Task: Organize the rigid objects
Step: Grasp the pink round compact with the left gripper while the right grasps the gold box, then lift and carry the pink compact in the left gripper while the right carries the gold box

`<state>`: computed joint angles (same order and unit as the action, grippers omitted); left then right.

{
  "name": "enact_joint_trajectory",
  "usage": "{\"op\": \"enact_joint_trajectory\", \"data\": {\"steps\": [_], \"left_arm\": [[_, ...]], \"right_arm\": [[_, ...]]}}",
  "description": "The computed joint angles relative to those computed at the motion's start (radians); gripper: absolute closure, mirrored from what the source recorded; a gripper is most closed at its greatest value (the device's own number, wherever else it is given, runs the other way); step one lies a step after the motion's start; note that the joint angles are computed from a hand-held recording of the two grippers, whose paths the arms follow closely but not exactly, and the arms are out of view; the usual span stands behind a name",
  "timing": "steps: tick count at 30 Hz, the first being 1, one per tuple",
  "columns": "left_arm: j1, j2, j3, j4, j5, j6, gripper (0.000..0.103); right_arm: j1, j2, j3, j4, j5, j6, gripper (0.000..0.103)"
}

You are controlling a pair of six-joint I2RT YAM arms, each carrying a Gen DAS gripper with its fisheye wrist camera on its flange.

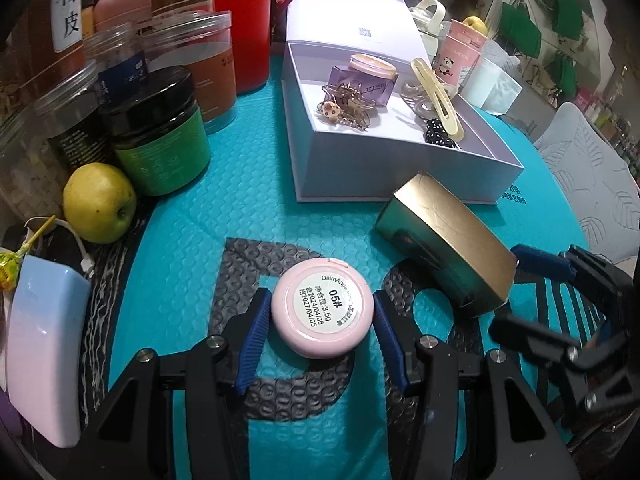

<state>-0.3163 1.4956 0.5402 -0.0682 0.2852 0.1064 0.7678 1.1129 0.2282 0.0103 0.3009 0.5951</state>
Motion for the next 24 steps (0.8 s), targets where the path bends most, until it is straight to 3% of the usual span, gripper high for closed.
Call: {"op": "enact_joint_trajectory", "data": {"steps": [8, 11, 13, 15, 19, 24], "left_arm": [[0.051, -0.016, -0.021, 0.008, 0.015, 0.013, 0.052], [0.059, -0.017, -0.023, 0.006, 0.015, 0.022, 0.052], [0.060, -0.021, -0.023, 0.002, 0.013, 0.026, 0.052], [0.052, -0.032, -0.031, 0.004, 0.001, 0.029, 0.052], [0.040, -0.060, -0.042, -0.009, -0.001, 0.032, 0.052], [-0.001, -0.094, -0.057, -0.032, 0.006, 0.027, 0.052]], "right_arm": [[-0.003, 0.217, 0.112, 0.004, 0.076, 0.005, 0.027], [-0.044, 0.301, 0.158, 0.025, 0.046, -0.016, 0.043], [-0.061, 0.354, 0.189, 0.020, 0.033, -0.013, 0.044], [-0.063, 0.388, 0.204, 0.013, 0.033, 0.010, 0.058], [-0.036, 0.333, 0.172, -0.005, 0.038, 0.066, 0.059], [0.034, 0.188, 0.112, -0.125, 0.085, 0.186, 0.059]]}}
